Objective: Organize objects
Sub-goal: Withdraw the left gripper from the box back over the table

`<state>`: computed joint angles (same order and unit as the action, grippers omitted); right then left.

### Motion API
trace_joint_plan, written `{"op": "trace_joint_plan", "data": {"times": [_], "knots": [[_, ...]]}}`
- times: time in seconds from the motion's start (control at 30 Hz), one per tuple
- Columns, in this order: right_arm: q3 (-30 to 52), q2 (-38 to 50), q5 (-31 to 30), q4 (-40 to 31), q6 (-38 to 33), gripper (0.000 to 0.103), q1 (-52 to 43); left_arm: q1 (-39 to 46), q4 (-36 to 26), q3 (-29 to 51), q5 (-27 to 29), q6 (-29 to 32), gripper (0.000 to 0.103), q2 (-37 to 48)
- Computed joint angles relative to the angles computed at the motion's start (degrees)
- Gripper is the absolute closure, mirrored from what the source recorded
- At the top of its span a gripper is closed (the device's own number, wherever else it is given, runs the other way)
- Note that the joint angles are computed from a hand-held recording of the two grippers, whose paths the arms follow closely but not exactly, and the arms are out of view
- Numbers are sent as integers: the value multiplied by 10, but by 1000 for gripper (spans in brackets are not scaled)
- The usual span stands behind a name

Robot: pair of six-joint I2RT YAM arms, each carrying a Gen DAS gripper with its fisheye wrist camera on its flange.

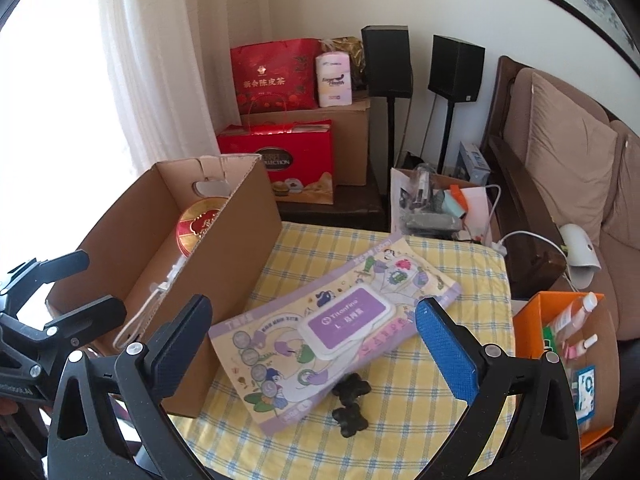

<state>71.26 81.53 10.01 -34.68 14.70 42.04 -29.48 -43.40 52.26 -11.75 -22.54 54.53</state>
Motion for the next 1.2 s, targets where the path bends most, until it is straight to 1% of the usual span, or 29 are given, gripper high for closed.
{"op": "trace_joint_plan", "data": {"times": [0.03, 0.17, 0.27, 0.33, 0.43, 0.57, 0.63, 0.93, 1.0, 1.2], "knots": [[-5, -5, 0, 1, -1, 0, 0, -16, 1, -2, -12, -7, 0, 0], [-25, -25, 2, 0, -4, 0, -2, -46, 9, -11, -27, -29, 0, -1], [-38, -37, 2, 3, -6, 0, -6, -72, 16, -16, -54, -45, 0, 0], [-52, -51, -7, 7, -5, 0, -16, -94, 17, -18, -78, -51, 0, 1], [-68, -65, -20, 12, -4, 0, -34, -122, 20, -28, -96, -63, 0, -4], [-97, -85, -48, 19, -3, 0, -72, -154, 36, -55, -102, -90, 0, -21], [-111, -92, -57, 23, -2, 0, -87, -175, 45, -69, -114, -103, 0, -28], [-180, -123, -91, 48, -5, 0, -134, -310, 55, -106, -214, -171, 0, -36], [-196, -127, -100, 57, -7, 0, -141, -329, 56, -112, -219, -184, 0, -37], [-243, -131, -121, 85, -2, 0, -150, -362, 86, -143, -206, -215, 1, -25]]}}
